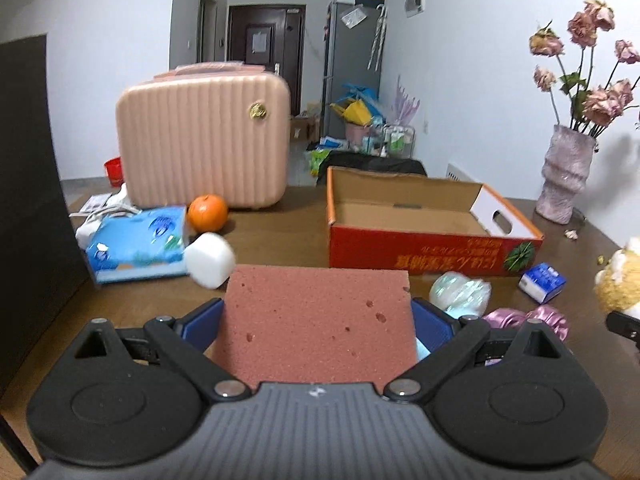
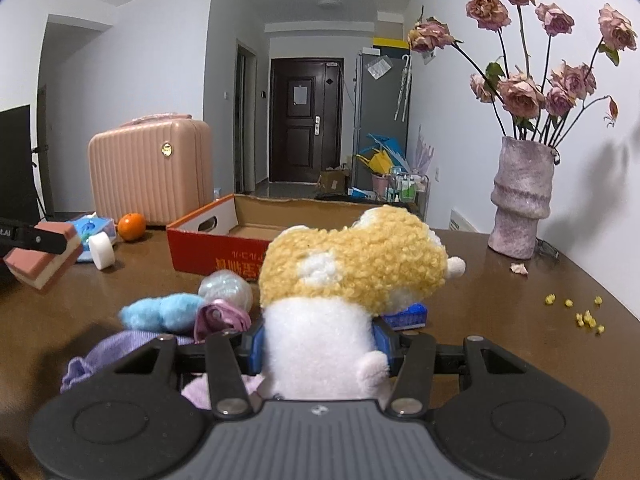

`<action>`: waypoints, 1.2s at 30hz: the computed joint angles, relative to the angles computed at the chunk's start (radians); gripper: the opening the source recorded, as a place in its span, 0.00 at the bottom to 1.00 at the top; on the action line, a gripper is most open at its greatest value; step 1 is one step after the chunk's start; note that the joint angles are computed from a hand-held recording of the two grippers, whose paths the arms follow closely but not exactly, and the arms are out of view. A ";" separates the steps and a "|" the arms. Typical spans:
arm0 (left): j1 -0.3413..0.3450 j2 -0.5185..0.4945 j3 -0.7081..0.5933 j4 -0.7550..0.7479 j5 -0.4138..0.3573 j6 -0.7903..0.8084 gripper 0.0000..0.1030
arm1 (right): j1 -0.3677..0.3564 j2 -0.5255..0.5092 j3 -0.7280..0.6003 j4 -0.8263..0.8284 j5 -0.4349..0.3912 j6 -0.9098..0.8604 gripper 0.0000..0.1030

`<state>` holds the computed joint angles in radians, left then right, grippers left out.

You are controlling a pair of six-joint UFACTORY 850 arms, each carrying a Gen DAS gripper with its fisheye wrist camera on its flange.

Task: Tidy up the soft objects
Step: 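Carry the sponge and lamb in both grippers toward the red box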

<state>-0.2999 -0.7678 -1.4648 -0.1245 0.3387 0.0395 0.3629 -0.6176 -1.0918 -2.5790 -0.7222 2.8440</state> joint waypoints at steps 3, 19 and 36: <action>-0.010 -0.005 -0.013 0.015 0.010 -0.022 0.95 | -0.007 -0.007 -0.019 -0.018 0.006 0.006 0.48; -0.049 -0.092 -0.176 0.084 0.010 -0.144 0.95 | -0.043 -0.083 -0.180 -0.104 0.047 0.049 0.48; -0.071 -0.260 -0.468 -0.172 -0.052 0.074 0.96 | -0.094 -0.228 -0.448 -0.179 0.157 0.064 0.48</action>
<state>-0.3711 -1.0280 -1.9323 -0.2963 0.2864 0.1140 0.2693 -0.8453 -1.5402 -2.7580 -0.5654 2.9077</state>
